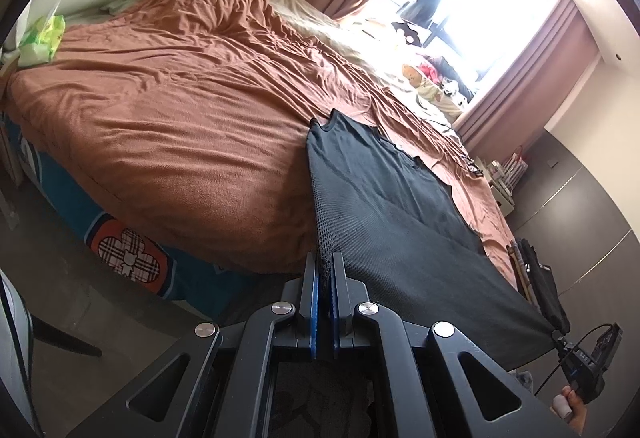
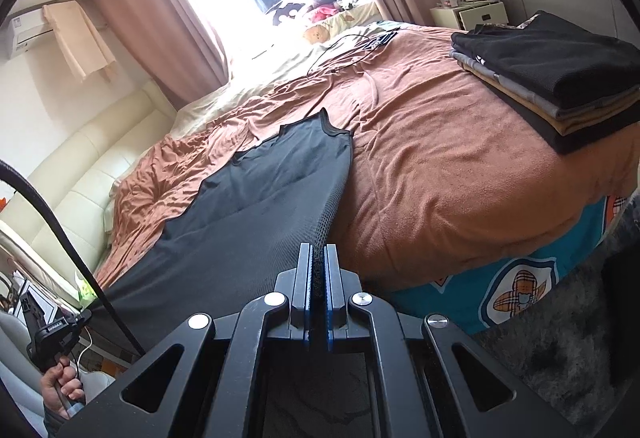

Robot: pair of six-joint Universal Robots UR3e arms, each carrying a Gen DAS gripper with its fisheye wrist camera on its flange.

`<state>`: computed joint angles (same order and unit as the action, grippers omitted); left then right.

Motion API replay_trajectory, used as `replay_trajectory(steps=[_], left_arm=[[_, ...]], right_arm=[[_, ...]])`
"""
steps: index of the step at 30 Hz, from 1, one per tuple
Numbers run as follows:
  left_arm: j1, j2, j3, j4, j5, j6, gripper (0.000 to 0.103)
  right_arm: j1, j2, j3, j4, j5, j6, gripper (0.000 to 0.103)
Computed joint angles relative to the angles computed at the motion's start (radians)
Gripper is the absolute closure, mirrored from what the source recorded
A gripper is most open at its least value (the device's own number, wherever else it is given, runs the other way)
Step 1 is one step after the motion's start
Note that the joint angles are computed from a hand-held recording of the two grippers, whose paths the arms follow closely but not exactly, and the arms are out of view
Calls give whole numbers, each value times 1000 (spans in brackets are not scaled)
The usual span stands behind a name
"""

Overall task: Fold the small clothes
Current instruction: 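Lift the held hem with both grippers and fold it toward the collar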

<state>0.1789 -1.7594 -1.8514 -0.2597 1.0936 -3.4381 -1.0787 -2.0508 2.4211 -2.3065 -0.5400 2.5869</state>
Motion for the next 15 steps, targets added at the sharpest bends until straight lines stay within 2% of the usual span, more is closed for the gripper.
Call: replay_trajectory(steps=[6,15], left_arm=[[0,1,-25,18,-1,3,99],[-20,-60,91,-27,18,-14,99]], right_arm=[[11,34,-9,-23,-12,12,102],[111,188,-90,-242,-42,175,102]])
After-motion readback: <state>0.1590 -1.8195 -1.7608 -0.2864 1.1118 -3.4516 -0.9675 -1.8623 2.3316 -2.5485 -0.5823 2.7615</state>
